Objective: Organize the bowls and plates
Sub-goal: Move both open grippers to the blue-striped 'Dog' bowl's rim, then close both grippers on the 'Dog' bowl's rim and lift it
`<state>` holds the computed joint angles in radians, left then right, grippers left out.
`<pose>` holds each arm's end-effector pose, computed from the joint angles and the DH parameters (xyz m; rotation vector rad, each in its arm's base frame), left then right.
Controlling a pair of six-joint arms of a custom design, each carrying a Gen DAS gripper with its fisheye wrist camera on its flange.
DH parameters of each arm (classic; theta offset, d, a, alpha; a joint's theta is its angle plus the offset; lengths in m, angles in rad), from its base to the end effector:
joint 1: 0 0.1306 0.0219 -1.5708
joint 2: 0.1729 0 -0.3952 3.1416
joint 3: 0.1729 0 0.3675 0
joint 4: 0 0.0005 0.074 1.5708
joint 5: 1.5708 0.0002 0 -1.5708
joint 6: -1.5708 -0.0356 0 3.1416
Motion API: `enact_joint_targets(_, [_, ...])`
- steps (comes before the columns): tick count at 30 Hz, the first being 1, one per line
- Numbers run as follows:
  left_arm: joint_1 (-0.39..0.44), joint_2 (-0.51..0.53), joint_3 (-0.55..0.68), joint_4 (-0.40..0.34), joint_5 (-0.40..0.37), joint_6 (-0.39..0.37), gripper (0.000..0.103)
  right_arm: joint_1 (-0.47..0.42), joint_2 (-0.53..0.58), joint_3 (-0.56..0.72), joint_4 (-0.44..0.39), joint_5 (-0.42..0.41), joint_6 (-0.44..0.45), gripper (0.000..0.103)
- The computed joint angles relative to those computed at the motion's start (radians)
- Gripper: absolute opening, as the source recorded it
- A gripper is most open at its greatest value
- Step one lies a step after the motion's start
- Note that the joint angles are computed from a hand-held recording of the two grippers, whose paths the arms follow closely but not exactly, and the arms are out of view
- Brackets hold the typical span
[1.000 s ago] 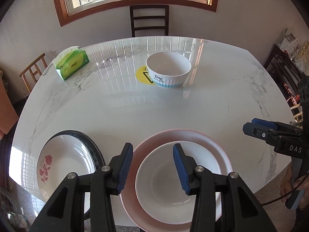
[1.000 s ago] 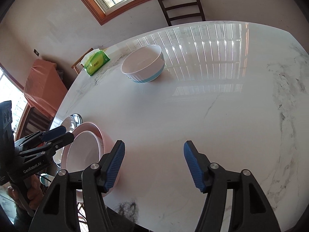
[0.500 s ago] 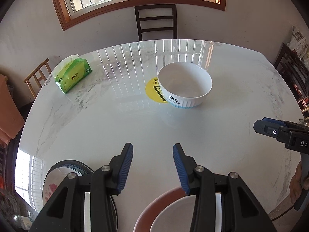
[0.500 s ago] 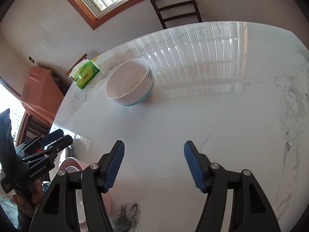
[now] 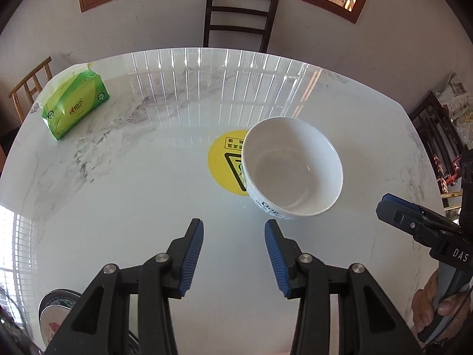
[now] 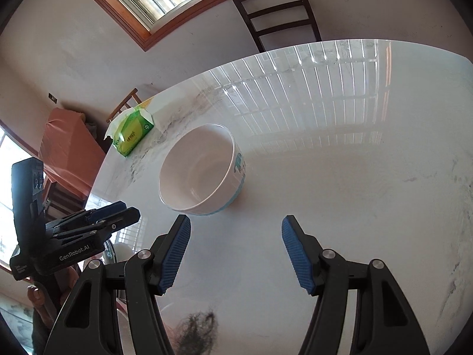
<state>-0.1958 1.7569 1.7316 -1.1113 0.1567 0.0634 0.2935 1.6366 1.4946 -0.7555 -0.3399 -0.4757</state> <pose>0.5617 -0.1176 0.3922 0.2267 2.7078 -0.2890 0.5194 0.1689 0.3784 0.0793 2.5469 0.7385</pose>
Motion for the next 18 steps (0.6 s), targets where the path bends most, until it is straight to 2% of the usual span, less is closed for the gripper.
enact_joint_targets(5, [0.018, 0.06, 0.074, -0.019, 0.086, 0.045, 0.044, -0.003, 0.065, 0.093, -0.029, 0.009, 0.011, 0.061])
enact_joint_targets(8, [0.011, 0.092, 0.12, -0.034, 0.078, 0.053, 0.044, -0.004, 0.105, 0.144, -0.052, 0.012, 0.007, 0.061])
enact_joint_targets(12, [-0.01, 0.142, 0.184, -0.067, 0.019, 0.053, 0.044, -0.001, 0.155, 0.201, -0.09, 0.02, 0.012, 0.061])
enact_joint_targets(18, [-0.03, 0.187, 0.221, -0.087, -0.021, 0.065, 0.044, 0.005, 0.214, 0.268, -0.16, 0.018, 0.04, 0.061])
